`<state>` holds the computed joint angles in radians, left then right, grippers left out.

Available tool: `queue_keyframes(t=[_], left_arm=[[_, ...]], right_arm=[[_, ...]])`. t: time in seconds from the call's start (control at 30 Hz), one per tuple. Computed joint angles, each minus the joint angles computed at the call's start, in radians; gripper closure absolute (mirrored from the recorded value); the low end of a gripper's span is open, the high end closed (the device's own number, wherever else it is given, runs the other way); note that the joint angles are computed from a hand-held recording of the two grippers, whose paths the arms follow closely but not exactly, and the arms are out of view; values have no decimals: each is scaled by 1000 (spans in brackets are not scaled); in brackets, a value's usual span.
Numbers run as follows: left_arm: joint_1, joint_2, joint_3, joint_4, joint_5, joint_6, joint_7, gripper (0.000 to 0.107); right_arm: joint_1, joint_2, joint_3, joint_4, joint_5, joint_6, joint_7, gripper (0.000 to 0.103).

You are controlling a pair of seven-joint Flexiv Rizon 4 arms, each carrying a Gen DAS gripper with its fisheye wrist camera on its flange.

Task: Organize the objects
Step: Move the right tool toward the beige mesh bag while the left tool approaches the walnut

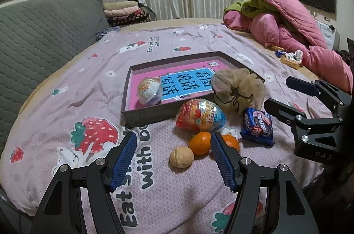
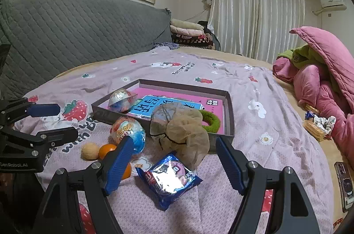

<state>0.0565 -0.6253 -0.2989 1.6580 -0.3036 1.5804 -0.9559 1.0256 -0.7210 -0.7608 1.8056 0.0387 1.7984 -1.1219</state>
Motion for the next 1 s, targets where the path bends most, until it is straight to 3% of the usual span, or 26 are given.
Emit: queue_keyframes(t=[1.0], left_arm=[[-25,-3,48,7,-38,-95,21,36]], right_arm=[[23,11,-13,31,-45,-43,40,27]])
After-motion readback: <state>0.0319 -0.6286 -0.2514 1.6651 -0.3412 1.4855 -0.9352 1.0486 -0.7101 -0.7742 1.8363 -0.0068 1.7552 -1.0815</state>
